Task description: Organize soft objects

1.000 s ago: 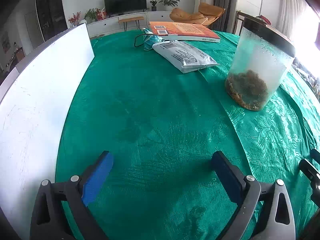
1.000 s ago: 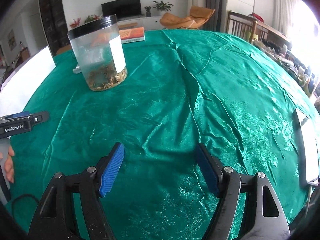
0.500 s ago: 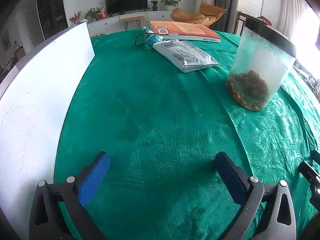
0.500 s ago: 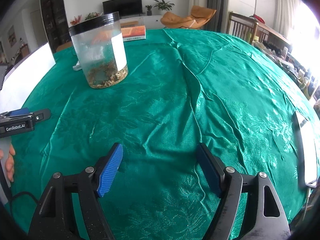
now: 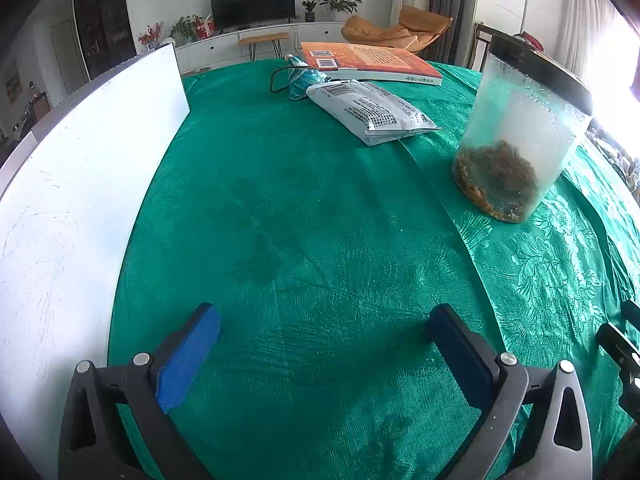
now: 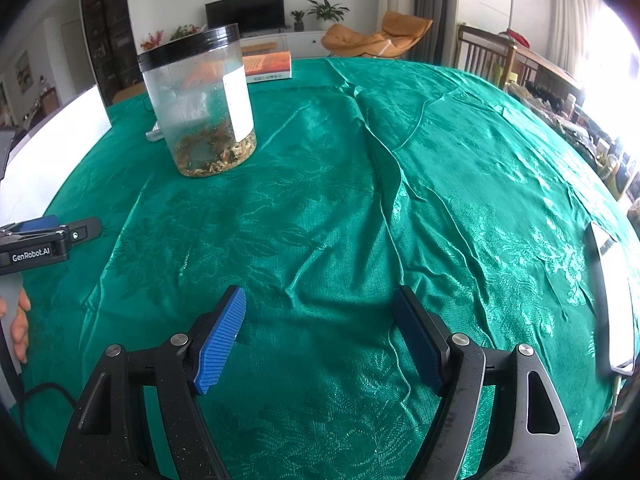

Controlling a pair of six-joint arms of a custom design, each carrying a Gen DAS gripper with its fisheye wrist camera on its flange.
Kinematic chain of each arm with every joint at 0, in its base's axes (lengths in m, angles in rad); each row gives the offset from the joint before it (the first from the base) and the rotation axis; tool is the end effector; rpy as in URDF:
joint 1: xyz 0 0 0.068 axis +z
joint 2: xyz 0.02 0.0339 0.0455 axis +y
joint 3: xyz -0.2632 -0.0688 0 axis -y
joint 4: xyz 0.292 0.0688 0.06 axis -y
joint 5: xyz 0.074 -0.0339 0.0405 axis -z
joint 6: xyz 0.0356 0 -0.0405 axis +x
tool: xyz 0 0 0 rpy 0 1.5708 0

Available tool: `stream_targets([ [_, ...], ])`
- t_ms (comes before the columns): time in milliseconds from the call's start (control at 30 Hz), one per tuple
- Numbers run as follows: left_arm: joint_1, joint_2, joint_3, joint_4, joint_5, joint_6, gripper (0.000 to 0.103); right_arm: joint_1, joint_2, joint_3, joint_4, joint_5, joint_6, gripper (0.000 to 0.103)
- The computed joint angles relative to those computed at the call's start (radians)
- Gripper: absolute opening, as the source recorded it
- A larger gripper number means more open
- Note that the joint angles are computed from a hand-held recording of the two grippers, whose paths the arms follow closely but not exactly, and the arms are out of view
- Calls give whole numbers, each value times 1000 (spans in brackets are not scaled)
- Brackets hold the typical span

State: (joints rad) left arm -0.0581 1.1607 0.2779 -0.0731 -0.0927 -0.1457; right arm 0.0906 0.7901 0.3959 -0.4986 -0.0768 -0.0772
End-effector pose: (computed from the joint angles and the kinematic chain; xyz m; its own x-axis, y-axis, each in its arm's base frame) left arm 0.2098 -0.0089 0.0780 -0.8075 -0.0978 -0.5817 -0.1139 0.9934 -0.0089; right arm 0.1950 0.0205 0.1585 -0.7627 -0.1465 -0.6300 -0.1975 0.9802 0.0112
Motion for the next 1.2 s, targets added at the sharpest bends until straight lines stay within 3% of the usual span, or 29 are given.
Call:
stream_targets([
  [1200,0,5,1,4,1,1,103,15,-3,1,-6,6,7,81],
])
